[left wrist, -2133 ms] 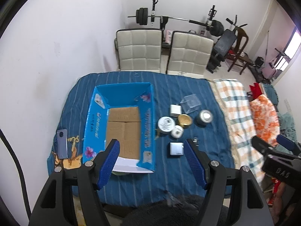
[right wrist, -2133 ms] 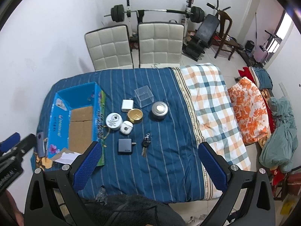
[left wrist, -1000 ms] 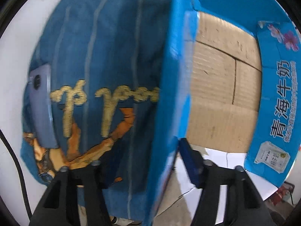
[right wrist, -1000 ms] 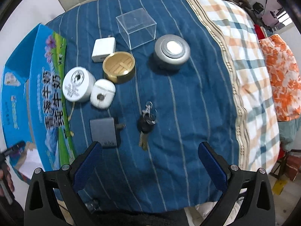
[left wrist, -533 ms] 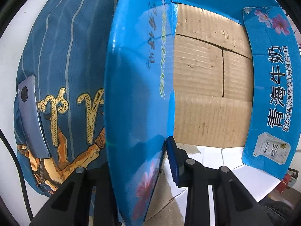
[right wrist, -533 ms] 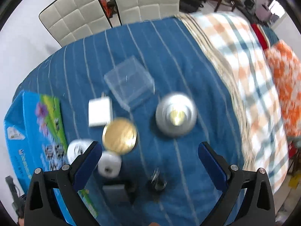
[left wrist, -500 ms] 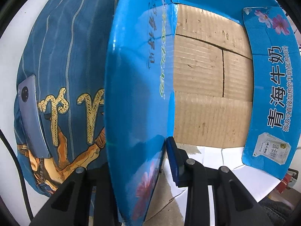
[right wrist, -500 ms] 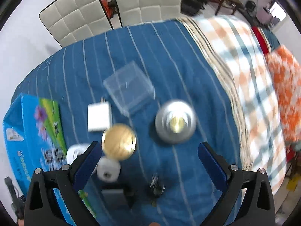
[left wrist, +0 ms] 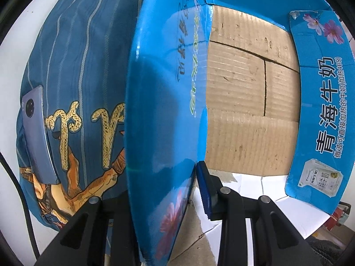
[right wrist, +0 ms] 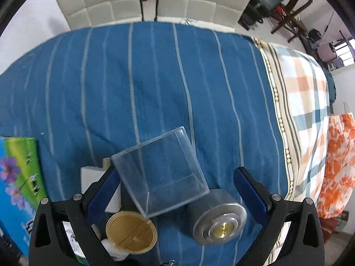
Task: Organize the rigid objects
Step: 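Grasp the clear plastic cube box with the right tool while the left tool holds the box wall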
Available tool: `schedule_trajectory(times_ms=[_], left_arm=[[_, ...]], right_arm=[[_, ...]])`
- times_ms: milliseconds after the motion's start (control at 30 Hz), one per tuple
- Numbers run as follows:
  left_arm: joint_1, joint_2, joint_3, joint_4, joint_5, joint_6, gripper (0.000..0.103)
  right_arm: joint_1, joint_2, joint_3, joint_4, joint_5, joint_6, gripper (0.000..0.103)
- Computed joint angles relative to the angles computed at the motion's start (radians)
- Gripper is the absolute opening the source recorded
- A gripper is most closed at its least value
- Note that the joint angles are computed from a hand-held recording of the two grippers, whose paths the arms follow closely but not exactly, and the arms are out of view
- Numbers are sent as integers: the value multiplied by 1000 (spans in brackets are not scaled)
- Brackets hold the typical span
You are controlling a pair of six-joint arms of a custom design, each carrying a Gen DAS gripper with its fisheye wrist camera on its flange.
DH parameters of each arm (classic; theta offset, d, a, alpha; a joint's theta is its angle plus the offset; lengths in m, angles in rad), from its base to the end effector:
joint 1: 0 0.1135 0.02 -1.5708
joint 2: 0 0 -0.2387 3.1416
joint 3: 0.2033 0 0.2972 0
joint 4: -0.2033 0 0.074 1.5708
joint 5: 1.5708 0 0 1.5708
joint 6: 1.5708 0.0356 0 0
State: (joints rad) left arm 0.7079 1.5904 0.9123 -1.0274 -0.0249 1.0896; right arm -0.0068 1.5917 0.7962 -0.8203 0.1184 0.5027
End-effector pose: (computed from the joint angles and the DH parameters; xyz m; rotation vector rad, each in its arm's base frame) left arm 0.2078 0.1790 0.1077 -0.5783 -2.9796 0.1367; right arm 0.2666 -0.0060 0.0770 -0.7825 -3.0212 0.1966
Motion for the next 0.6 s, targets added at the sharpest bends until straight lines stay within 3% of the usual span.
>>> schedule_trajectory(times_ms=[133, 233, 300, 367, 467, 533, 600], left_arm=[[1, -12, -15, 15, -2, 4, 31], [-1, -20, -28, 29, -4, 1, 32], [-3, -23, -34, 37, -6, -1, 32], [-3, -12, -27, 34, -6, -5, 32], [-1, 1, -17, 30, -3, -7, 32], [1, 6, -13, 29, 0, -3, 32], [5, 21, -4, 26, 5, -3, 32]], right_arm=[[-104, 32, -17, 36, -169, 104, 89], [-169, 14, -44, 44, -247, 225, 64], [-197, -3, -57, 43, -300, 290, 55], [-215, -36, -77, 57, -337, 324, 53], [-181, -2, -6, -36, -295, 216, 54], [-139, 15, 48, -100, -234, 111, 59], [-102, -8, 74, -137, -174, -1, 74]])
